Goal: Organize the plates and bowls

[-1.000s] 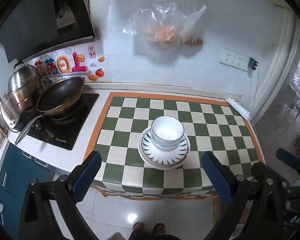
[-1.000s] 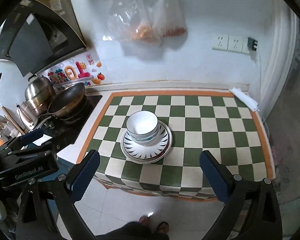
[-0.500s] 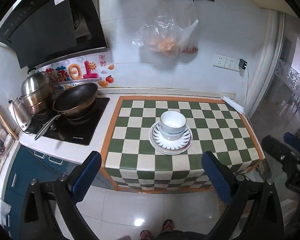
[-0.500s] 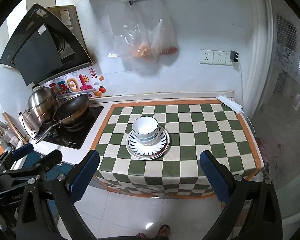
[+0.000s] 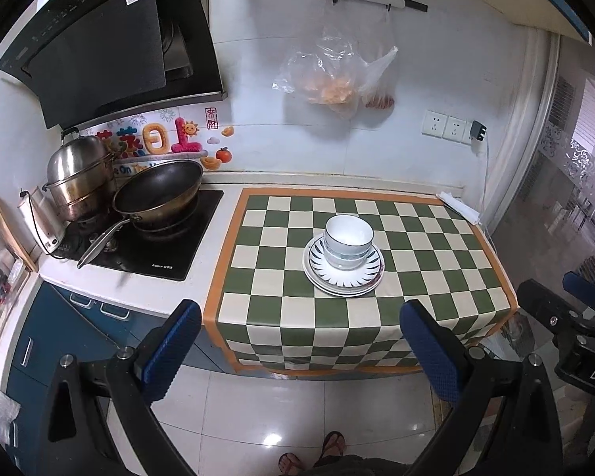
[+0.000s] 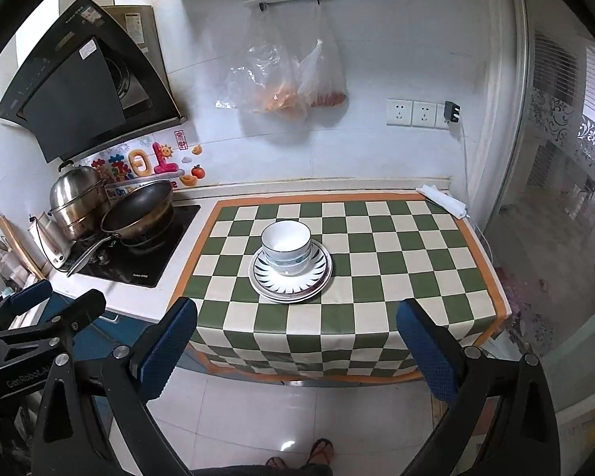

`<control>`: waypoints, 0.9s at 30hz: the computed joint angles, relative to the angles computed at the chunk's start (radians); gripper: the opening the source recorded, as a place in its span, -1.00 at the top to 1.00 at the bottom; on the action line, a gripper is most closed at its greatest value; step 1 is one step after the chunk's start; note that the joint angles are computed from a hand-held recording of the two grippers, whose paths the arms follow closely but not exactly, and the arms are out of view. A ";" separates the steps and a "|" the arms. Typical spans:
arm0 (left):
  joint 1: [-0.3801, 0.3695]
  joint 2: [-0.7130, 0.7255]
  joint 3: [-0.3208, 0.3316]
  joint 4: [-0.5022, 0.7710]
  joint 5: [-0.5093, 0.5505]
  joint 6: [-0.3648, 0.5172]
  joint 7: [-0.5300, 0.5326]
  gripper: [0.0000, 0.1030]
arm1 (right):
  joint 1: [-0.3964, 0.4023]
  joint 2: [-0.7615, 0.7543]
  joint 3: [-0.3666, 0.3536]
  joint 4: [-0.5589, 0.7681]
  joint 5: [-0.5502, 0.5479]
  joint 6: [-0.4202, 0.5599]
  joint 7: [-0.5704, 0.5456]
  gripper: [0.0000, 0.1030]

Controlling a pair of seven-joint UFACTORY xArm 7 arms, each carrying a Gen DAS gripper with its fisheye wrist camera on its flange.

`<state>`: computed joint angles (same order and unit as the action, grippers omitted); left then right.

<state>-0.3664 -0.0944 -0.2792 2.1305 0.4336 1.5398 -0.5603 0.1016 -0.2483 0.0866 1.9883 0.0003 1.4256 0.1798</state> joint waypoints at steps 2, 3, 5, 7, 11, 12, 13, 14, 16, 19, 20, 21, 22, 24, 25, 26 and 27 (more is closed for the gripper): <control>0.000 -0.002 0.003 -0.003 -0.007 -0.001 0.002 -0.99 | 0.000 -0.003 -0.002 -0.002 0.002 0.001 -0.003 -0.99; 0.001 -0.007 0.005 -0.008 -0.012 -0.003 0.003 -0.99 | 0.000 -0.004 -0.002 0.000 0.002 0.005 -0.004 -0.99; 0.004 -0.013 0.004 -0.011 -0.019 -0.003 0.004 -0.99 | 0.000 0.002 -0.001 0.007 -0.002 0.006 -0.005 -0.99; 0.008 -0.016 0.005 -0.016 -0.028 -0.007 0.005 -0.99 | -0.001 -0.002 0.000 0.005 -0.001 0.014 0.000 -0.99; 0.013 -0.015 0.000 -0.012 -0.034 -0.007 0.009 -0.99 | 0.000 -0.001 0.000 0.007 -0.002 0.015 -0.001 -0.99; 0.013 -0.015 -0.001 -0.011 -0.033 -0.006 0.010 -0.99 | 0.000 -0.008 0.000 0.000 -0.002 0.016 0.001 -0.99; 0.013 -0.015 -0.001 -0.011 -0.033 -0.007 0.009 -0.99 | 0.000 -0.001 -0.002 0.007 0.000 0.015 -0.002 -0.99; 0.013 -0.014 -0.002 -0.010 -0.033 -0.006 0.008 -0.99 | -0.001 -0.004 -0.001 0.003 0.000 0.014 0.000 -0.99; 0.012 -0.014 -0.004 -0.009 -0.028 -0.004 0.007 -0.99 | -0.002 -0.008 -0.001 -0.005 0.001 0.010 0.006 -0.99; 0.010 -0.006 -0.005 0.004 -0.026 -0.001 0.013 -0.99 | -0.004 -0.013 -0.002 -0.016 0.001 0.004 0.011 -0.99; 0.009 -0.006 -0.005 0.005 -0.024 0.001 0.013 -0.99 | -0.004 -0.014 -0.004 -0.019 0.003 0.002 0.011 -0.99; 0.007 -0.004 -0.006 0.010 -0.022 0.003 0.013 -0.99 | -0.005 -0.014 -0.005 -0.021 0.004 0.001 0.012 -0.99; 0.005 0.000 -0.006 0.017 -0.020 0.005 0.016 -0.99 | -0.005 -0.012 -0.005 -0.020 0.003 0.001 0.011 -0.99; 0.001 0.004 -0.004 0.022 -0.019 0.007 0.019 -0.99 | -0.005 -0.011 -0.006 -0.020 0.004 0.001 0.010 -0.99; -0.001 0.004 -0.004 0.023 -0.018 0.007 0.019 -0.99 | -0.005 -0.009 -0.004 -0.015 0.005 0.003 0.013 -0.99; -0.002 0.005 -0.003 0.024 -0.017 0.009 0.020 -0.99 | -0.005 -0.008 -0.007 -0.015 0.009 0.005 0.012 -0.99; -0.004 0.006 -0.004 0.026 -0.015 0.013 0.016 -0.99 | -0.004 -0.012 -0.010 -0.022 0.014 0.005 0.010 -0.99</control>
<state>-0.3704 -0.0888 -0.2829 2.1563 0.4186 1.5523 -0.5439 0.0975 -0.2606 0.0767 1.9668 0.0144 1.4308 0.1896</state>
